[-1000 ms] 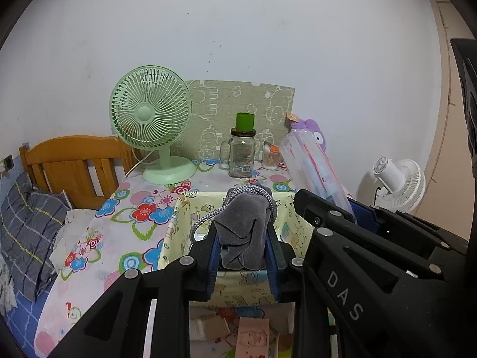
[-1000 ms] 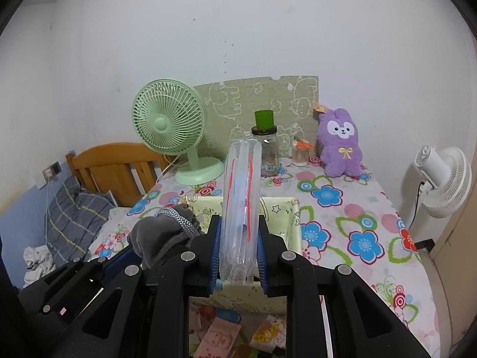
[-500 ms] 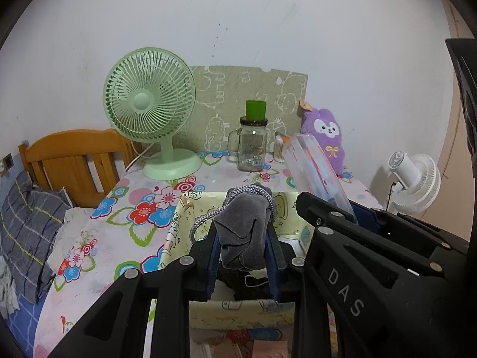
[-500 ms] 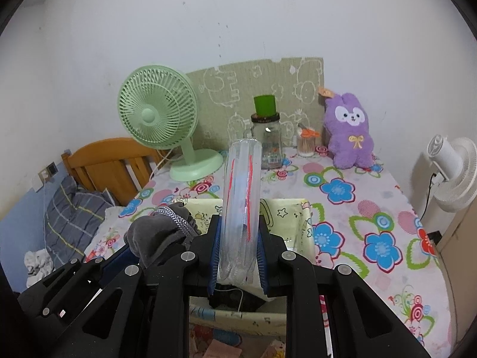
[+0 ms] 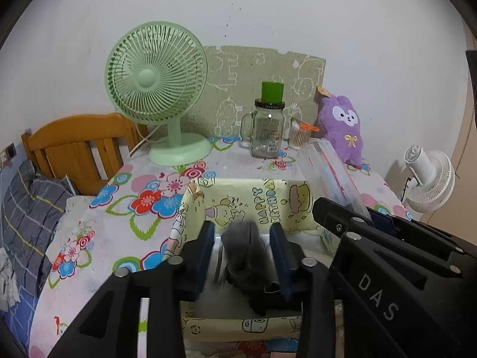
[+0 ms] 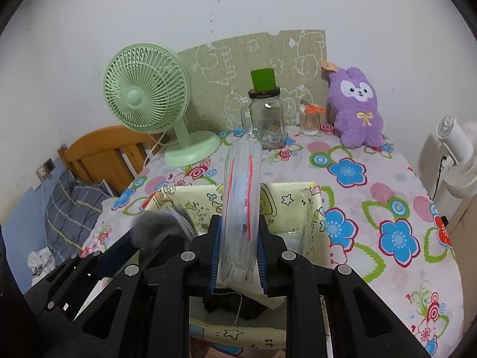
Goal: Organize soft objects
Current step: 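Lower the sock and bag into the box and open both tools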
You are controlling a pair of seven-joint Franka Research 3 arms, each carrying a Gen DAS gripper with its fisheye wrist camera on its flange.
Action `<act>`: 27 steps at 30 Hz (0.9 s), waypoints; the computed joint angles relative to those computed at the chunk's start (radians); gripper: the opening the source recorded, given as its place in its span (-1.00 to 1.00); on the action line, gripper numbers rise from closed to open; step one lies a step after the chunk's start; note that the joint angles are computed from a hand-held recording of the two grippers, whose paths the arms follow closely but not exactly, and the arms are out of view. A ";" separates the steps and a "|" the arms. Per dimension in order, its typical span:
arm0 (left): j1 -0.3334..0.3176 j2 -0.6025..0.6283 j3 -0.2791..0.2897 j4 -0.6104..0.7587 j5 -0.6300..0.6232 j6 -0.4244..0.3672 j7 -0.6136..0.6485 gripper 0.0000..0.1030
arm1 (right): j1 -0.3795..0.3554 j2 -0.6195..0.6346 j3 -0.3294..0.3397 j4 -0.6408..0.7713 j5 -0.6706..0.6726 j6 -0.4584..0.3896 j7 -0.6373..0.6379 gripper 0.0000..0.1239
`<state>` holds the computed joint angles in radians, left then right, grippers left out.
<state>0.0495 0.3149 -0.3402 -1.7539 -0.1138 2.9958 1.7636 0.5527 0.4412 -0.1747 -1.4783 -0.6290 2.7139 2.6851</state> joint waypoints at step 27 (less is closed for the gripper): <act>0.000 -0.022 0.018 -0.027 -0.001 -0.009 -0.002 0.75 | 0.024 0.015 -0.025 0.011 0.023 -0.031 -0.030 0.06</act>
